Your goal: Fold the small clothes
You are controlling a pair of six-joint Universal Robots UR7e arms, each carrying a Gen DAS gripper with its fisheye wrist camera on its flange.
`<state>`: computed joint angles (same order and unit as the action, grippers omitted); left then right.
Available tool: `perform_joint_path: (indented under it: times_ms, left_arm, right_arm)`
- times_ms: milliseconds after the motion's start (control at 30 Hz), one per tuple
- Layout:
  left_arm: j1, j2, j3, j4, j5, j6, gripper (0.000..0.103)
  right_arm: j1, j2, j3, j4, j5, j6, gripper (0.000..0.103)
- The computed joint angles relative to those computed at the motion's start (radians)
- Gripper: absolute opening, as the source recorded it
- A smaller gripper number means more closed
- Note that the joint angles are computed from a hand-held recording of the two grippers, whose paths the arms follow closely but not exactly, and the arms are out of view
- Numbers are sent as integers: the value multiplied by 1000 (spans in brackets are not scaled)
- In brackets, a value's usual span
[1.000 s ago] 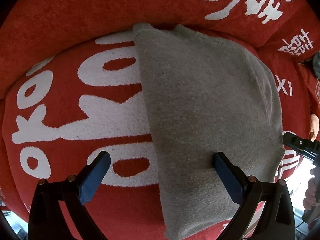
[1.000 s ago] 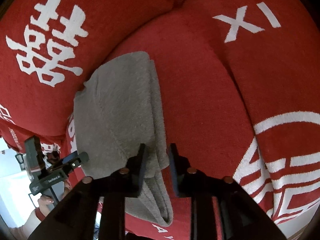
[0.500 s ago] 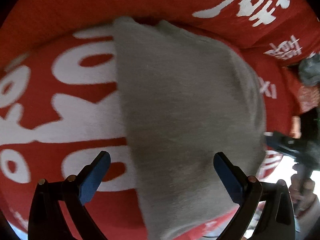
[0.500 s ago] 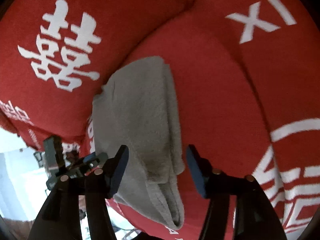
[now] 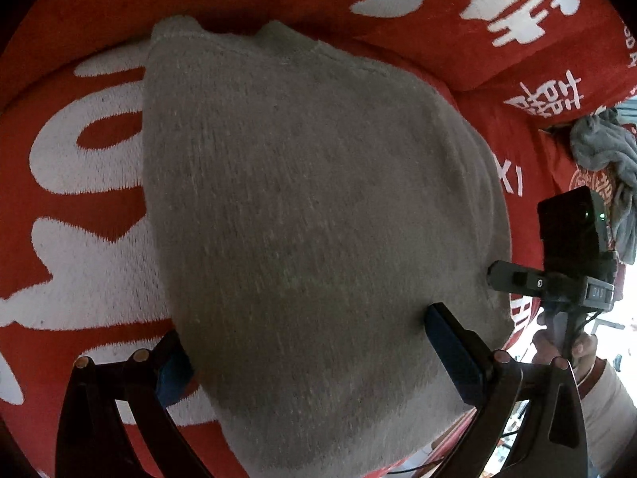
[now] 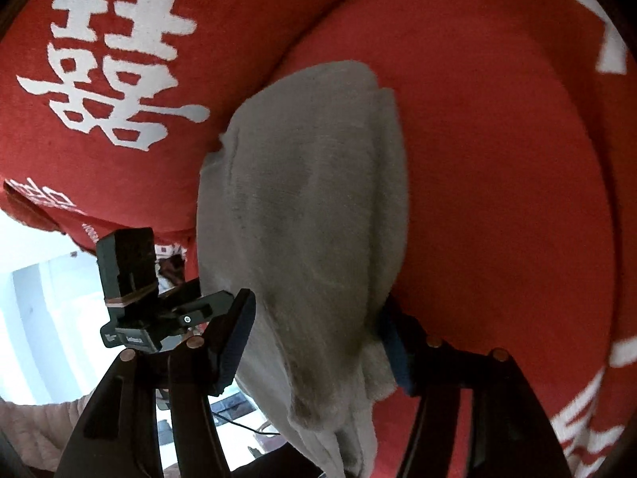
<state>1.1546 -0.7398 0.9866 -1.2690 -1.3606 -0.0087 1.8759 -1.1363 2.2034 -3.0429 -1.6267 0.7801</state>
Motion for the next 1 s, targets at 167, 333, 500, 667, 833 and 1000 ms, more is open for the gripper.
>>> perform_joint_path:
  times_ms: [167,333,500,667,833,1000]
  left_arm:
    - [-11,-37,48,-60,25,25,82]
    - [9,-48,3,-50,-27,58,49]
    - [19,-58,-50,-9,-77,100,48]
    - [25,-88,-117,49,-108,124,48]
    - [43,-126,-189,128,-80,137,48]
    - [74,-179,-216,183,2,144,48]
  right_arm:
    - [-4,18,24,-88,14,58,42]
    - [31,58,3,-179,67,57,35]
    - [80,88,-26,-222,74,98,35]
    - [154,142,-62,-301,56,156,35]
    - [216,213,-121,-330,52,203,35]
    - [260,341,-217,-340,73,240,35]
